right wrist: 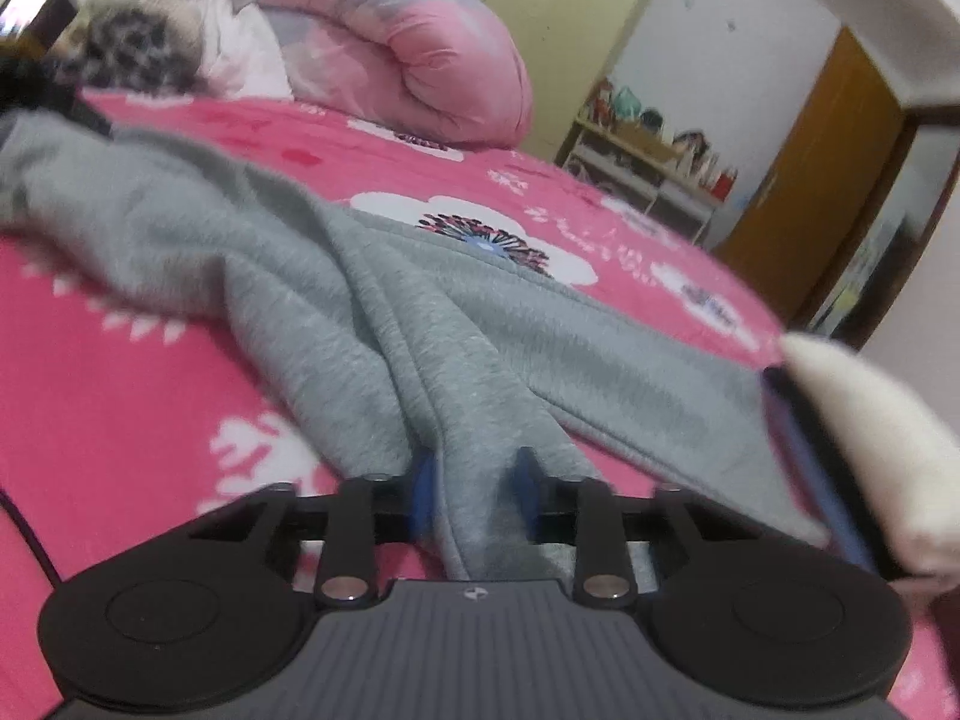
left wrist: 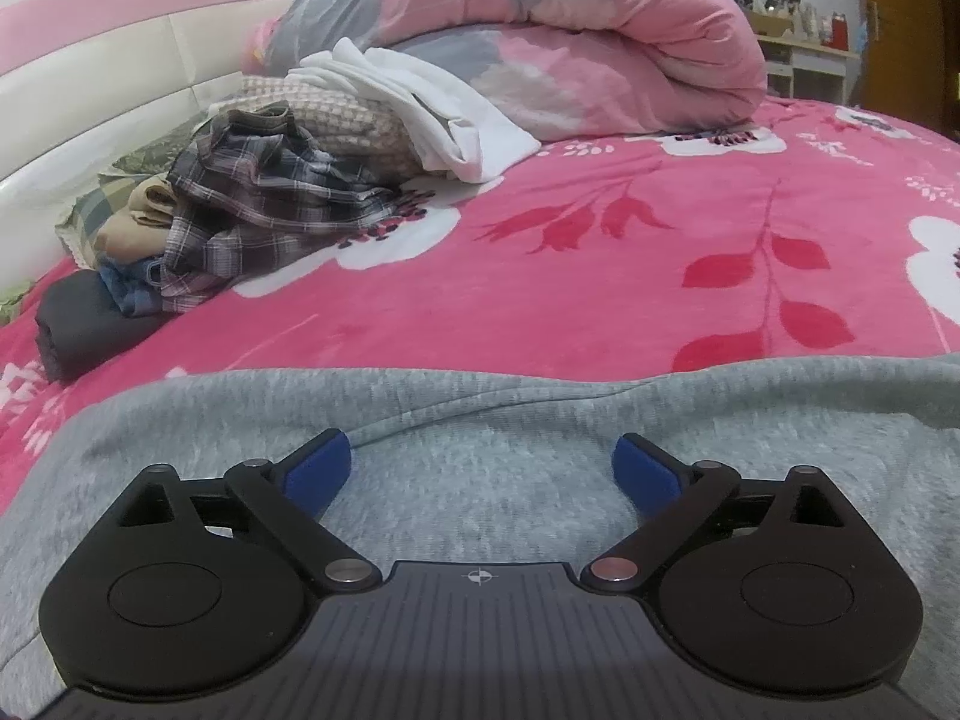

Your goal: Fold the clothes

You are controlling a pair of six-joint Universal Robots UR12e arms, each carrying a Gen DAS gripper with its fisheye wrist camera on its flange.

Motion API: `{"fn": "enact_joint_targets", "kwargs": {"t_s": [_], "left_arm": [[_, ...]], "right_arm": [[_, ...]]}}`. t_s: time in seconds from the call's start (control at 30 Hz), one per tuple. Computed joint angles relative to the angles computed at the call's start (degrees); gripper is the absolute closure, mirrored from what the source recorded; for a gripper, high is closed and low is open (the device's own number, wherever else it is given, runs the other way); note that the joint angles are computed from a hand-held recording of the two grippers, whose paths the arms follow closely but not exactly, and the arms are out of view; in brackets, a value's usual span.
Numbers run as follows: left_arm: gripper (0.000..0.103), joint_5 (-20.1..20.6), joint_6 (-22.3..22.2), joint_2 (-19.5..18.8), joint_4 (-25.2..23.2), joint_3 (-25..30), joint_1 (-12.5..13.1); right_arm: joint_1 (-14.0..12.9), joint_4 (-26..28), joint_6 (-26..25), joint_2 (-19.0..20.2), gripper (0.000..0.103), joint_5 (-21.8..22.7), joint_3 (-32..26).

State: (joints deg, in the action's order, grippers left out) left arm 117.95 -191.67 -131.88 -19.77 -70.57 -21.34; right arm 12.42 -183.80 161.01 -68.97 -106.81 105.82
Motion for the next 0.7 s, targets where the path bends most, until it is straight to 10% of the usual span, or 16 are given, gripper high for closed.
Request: {"fn": "enact_joint_targets", "kwargs": {"t_s": [0.4, 0.7], "left_arm": [[0.005, 0.74, 0.18, -0.08, 0.16, 0.03, -0.14], [0.005, 2.27, 0.52, -0.26, -0.16, 0.65, -0.35]], "right_arm": [[-0.35, -14.00, -3.96, 3.39, 0.098, -8.77, -4.18], [-3.28, -7.46, -7.68, 7.21, 0.098, -3.81, -14.36]]}}
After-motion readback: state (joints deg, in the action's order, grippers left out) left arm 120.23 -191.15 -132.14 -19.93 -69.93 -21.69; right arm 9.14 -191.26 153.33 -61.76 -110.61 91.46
